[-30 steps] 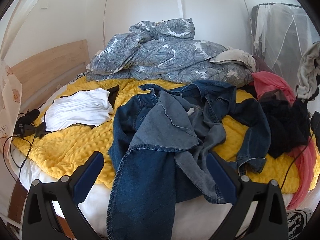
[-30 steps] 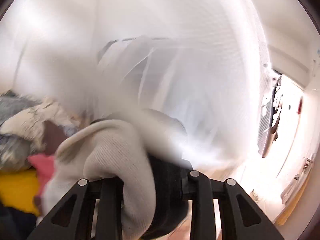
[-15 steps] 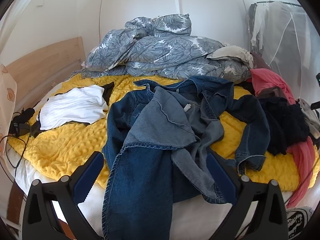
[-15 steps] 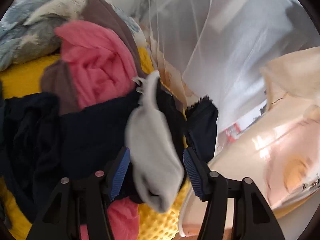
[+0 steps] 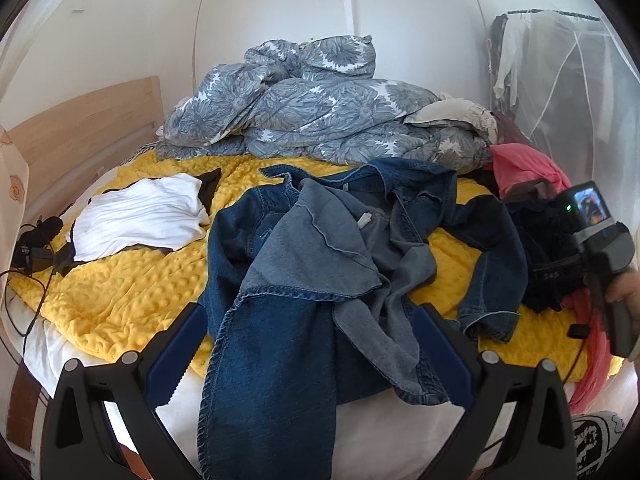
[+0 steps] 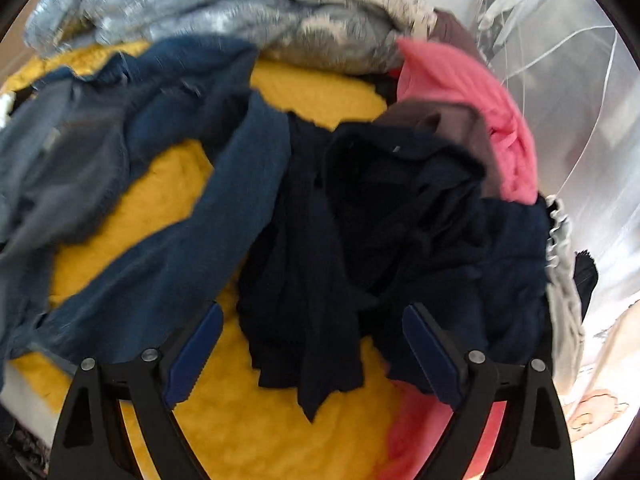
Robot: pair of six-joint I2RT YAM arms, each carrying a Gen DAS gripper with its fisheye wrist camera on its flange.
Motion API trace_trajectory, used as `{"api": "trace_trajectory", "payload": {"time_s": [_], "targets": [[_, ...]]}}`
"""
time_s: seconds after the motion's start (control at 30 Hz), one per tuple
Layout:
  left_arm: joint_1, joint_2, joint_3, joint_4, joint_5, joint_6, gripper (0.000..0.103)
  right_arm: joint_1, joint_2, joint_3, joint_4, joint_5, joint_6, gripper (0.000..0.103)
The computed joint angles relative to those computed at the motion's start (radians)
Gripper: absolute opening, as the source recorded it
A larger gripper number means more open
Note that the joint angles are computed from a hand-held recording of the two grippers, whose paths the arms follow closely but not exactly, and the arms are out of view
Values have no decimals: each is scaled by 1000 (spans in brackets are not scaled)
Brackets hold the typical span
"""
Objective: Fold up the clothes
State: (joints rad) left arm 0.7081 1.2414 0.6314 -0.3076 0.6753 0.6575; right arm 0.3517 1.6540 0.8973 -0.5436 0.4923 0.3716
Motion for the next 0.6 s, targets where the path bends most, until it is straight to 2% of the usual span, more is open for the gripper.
{"api": "trace_trajectory", "payload": {"time_s": [0.07, 0.13, 0.2, 0.23, 0.3, 0.33, 0.43, 0.5, 0.6], "targets": [[6, 14, 6, 3, 0, -2, 102, -19, 92, 16, 50, 28, -3, 92], [10, 26, 10, 7, -2, -3, 102, -36, 142, 25, 58, 36, -2, 84], [10, 31, 10, 13, -5, -6, 102, -52, 182, 35, 55, 30, -1, 55], [10, 34, 11, 16, -6, -7, 102, -54, 198, 38, 59, 36, 0, 47], [9, 34, 8, 17, -7, -7, 102, -56, 205, 30, 75, 50, -2, 20], [7, 35, 8, 17, -8, -6, 102, -58, 198, 21, 84, 56, -5, 11], [-3, 37, 3, 26, -16, -7, 102, -53, 131, -7, 80, 152, -2, 7], [-17, 41, 0, 37, -28, -15, 102, -47, 10, -33, 73, 304, -35, 6], [-39, 39, -12, 60, -52, -33, 102, -115, -194, 11, 36, 447, -135, 6]]}}
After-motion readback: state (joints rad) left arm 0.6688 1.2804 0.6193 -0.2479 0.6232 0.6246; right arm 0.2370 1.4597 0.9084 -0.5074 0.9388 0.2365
